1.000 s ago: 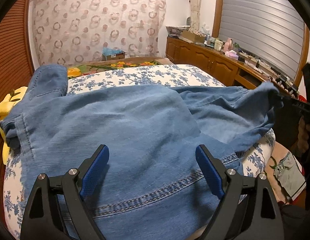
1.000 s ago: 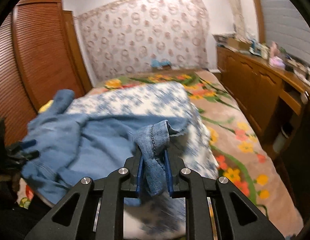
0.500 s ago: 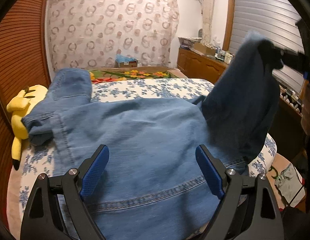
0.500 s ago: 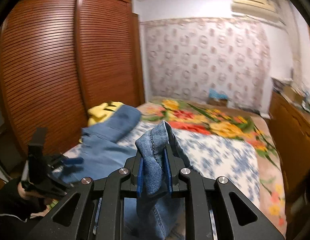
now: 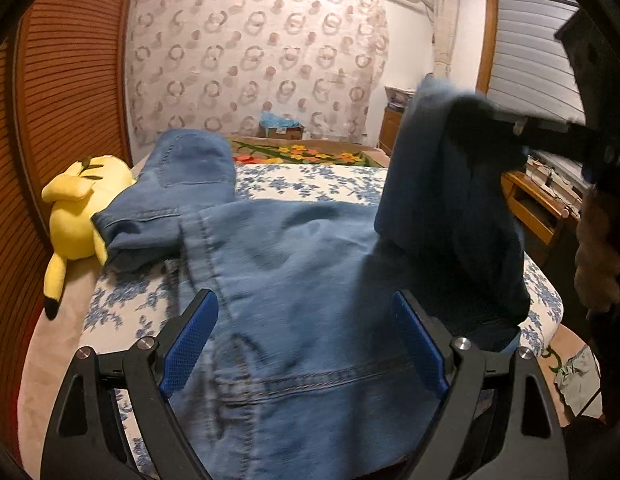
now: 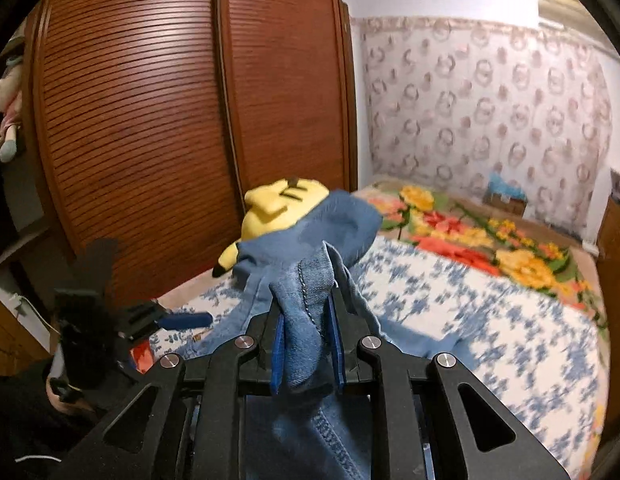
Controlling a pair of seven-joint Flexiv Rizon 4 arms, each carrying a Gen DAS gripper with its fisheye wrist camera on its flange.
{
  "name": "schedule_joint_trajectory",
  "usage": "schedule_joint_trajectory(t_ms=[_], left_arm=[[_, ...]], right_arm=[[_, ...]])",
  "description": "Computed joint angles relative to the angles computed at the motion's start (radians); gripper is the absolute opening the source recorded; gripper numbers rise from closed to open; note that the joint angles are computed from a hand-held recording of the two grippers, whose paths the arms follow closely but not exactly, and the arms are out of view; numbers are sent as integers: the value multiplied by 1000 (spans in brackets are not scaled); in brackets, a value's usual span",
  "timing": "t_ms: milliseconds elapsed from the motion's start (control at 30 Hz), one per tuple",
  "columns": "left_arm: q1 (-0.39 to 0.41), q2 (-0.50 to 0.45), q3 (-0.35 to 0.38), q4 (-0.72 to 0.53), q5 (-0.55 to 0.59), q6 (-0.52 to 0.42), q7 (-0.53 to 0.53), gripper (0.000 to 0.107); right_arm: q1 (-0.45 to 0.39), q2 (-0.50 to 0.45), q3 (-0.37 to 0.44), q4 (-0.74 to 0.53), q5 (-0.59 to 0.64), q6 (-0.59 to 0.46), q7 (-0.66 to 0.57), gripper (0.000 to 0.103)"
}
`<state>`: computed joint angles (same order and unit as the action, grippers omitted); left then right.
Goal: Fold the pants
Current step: 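Lift the hem with the right tool and fold it over the jeans, then open the right tool to release the hem, then close the left tool on the jeans leg while the right tool grasps the hem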
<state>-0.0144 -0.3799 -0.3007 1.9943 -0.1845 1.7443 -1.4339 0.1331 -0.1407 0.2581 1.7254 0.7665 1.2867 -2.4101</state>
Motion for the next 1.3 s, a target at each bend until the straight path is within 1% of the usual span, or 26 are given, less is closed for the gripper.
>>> schedule_joint_trajectory(t_ms=[67,167,233,267,333,367,433,500,533,567,600,633,700,733,767,833,933,1000,1033,1067,1133,1233,1300], left_arm=[[11,3,-4,9,-1,3,-3,89],[28,4,-15,17,-2,9,-11,89],[33,2,-18,16,-2,9,-17,89],[36,0,-22,15,-1,9,-19,89],[43,-2,-31,12,3,8,-18,89],[43,-1,-33,15,5,9,-18,89],[45,1,-40,14,8,9,-19,89],[49,4,-49,15,13,11,-18,89],[44,7,-44,16,13,10,-20,89],[47,14,-51,19,14,13,-20,89],[75,18,-85,28,21,25,-17,89],[85,22,-97,31,28,30,-17,89],[73,33,-84,34,36,33,-20,89],[81,39,-93,37,40,35,-21,89],[89,41,-100,38,43,35,-22,89],[102,47,-113,41,50,40,-26,89],[118,53,-128,41,59,39,-29,89],[140,50,-154,44,68,46,-28,89],[140,48,-154,41,73,44,-26,89],[124,46,-138,35,73,37,-27,89],[102,36,-115,24,68,15,-19,89],[88,26,-105,20,50,-14,3,89],[76,25,-95,27,38,-23,17,89]], right_arm=[[10,-17,-15,-2,-32,14,57,31],[-17,-2,2,-10,14,-5,43,41],[-14,17,0,10,20,27,38,41],[14,8,-5,19,-21,70,78,41],[25,-25,-19,13,-75,119,112,42],[59,-48,-23,37,-126,183,166,42],[81,-60,-41,73,-206,227,247,43],[119,-68,-80,117,-299,261,351,43],[123,-72,-88,131,-330,263,385,43],[147,-80,-110,138,-379,264,440,44],[151,-85,-118,147,-407,260,476,44],[151,-89,-119,153,-431,253,505,44],[124,-82,-95,164,-450,232,532,44],[114,-84,-83,169,-457,228,550,44],[82,-79,-51,169,-443,215,540,44],[54,-75,-16,178,-450,212,556,44],[31,-56,13,205,-477,214,591,44],[22,-39,21,224,-486,213,609,44],[20,-29,22,235,-490,211,619,44],[4,-25,30,234,-475,201,605,44],[-2,-13,30,239,-470,193,597,44],[8,1,16,249,-477,177,606,44],[7,-2,22,239,-453,163,586,44]])
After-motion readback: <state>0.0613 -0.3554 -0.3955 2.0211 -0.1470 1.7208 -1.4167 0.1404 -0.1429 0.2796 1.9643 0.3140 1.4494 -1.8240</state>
